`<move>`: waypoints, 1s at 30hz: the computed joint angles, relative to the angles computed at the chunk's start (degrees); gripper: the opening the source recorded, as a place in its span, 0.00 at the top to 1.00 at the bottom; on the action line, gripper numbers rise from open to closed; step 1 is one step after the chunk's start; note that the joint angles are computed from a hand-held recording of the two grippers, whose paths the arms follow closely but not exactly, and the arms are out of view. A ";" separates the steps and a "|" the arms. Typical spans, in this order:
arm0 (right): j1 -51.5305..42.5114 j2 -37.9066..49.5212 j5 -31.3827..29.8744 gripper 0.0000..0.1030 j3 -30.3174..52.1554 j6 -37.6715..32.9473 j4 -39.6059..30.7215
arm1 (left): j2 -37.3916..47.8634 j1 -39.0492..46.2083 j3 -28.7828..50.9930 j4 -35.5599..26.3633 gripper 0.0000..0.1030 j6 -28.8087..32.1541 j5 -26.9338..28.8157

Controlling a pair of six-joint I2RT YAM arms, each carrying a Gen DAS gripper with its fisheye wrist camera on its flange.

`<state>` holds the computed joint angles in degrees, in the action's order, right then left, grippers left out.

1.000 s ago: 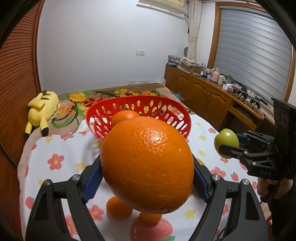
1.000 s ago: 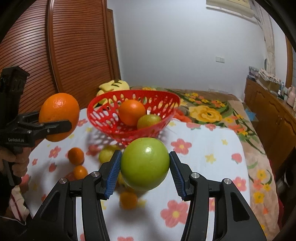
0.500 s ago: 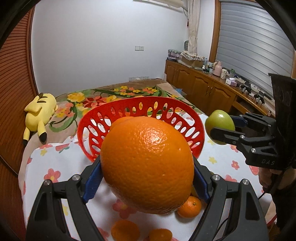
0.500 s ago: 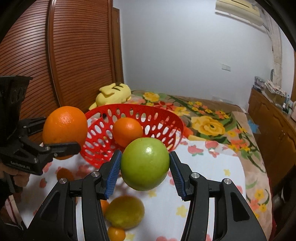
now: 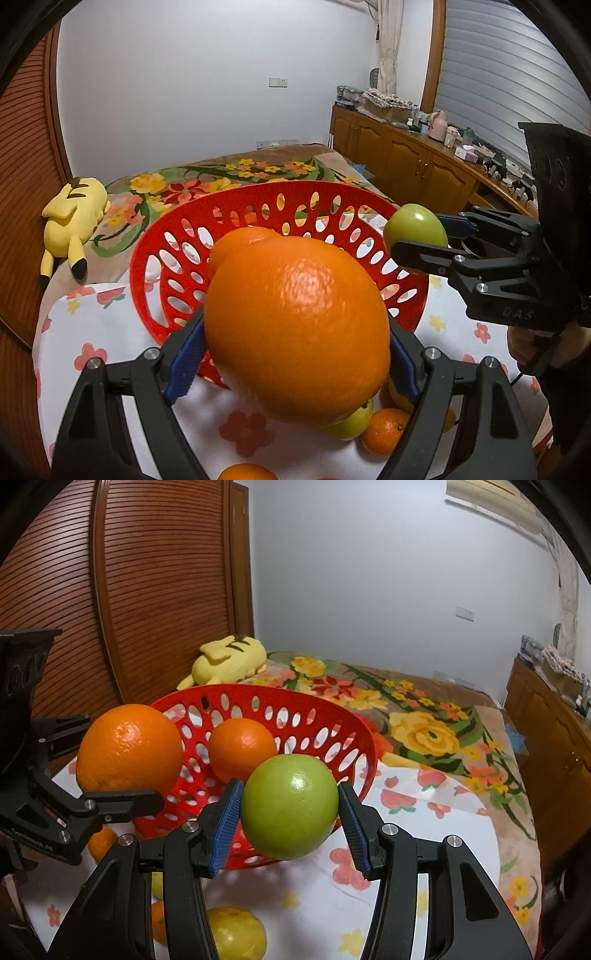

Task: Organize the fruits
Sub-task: 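Lift and carry the orange and green fruit toward the red basket with both tools, then lower the orange into the red basket and open the left tool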

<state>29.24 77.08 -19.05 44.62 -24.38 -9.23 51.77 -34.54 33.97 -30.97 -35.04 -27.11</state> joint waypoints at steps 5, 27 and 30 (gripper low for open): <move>0.13 2.41 0.05 0.49 1.63 -0.17 0.15 | 2.41 1.62 0.37 1.39 0.18 0.79 1.76; -0.35 5.55 -1.01 0.49 3.87 0.10 -0.63 | -2.77 2.13 2.03 -0.71 0.17 2.50 -2.75; -0.22 5.34 -1.02 0.49 3.80 0.05 -0.84 | -3.71 2.34 1.08 -0.92 0.17 1.81 -2.42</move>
